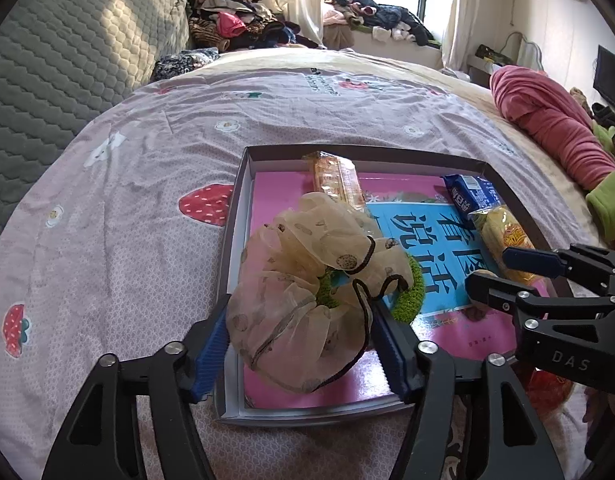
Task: Organize objects
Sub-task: 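Lower the scrunchie and walnut onto the book and open both grippers, then withdraw both grippers from the tray toward the walnut and Kinder Joy egg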
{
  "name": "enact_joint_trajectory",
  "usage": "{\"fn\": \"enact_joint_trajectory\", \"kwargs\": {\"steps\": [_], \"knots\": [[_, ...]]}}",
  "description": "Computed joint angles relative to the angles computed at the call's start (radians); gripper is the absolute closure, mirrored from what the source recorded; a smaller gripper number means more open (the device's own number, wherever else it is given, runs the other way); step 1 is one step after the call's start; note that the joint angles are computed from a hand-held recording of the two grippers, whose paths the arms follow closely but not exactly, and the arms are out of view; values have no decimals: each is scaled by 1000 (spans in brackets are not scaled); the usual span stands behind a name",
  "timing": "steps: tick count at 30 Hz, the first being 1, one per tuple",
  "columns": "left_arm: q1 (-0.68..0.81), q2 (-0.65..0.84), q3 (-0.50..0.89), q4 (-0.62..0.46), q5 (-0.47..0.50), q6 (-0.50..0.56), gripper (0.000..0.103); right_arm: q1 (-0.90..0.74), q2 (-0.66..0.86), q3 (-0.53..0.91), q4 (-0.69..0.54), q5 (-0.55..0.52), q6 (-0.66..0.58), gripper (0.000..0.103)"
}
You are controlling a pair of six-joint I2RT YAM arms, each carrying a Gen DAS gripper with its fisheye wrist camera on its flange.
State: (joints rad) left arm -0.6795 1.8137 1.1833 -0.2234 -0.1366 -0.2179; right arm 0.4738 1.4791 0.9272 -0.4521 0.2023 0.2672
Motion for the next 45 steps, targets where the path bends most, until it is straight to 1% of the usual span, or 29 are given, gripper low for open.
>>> {"fn": "enact_joint_trajectory", "kwargs": {"steps": [3,7,10,13,17,21,26,27,28,29,36,38,41,45], "knots": [[-4,3,5,-8,-10,2,29,0,-4,0,1,-4,4,46],[-7,8,12,-20,-16,-4,28,2,0,1,0,-3,6,42],[-10,5,15,-30,-20,2,27,2,-3,2,2,-5,6,41],[-21,-4,16,-40,-57,9,24,4,-19,-2,2,2,10,38],[-16,-24,5,-37,-44,6,24,0,-43,-6,0,0,14,36],[-17,-30,5,-44,-53,5,23,0,-65,-8,-8,2,23,31],[-14,-63,-8,-42,-43,4,22,14,-120,-10,-27,34,39,26],[-15,-73,-12,-41,-42,2,21,18,-132,-11,-32,42,44,25],[-17,-85,-16,-41,-44,2,17,21,-148,-9,-40,48,47,24],[-19,-96,-20,-40,-46,1,16,25,-158,-6,-48,55,51,24],[-38,-162,-40,-57,-42,0,9,67,-279,6,-150,111,99,15],[-51,-195,-58,-58,-53,-8,7,80,-317,4,-180,130,117,15],[-76,-243,-76,-66,-62,-25,1,89,-356,10,-227,133,130,15],[-120,-301,-109,-66,-80,-55,1,121,-420,1,-286,171,164,14]]}}
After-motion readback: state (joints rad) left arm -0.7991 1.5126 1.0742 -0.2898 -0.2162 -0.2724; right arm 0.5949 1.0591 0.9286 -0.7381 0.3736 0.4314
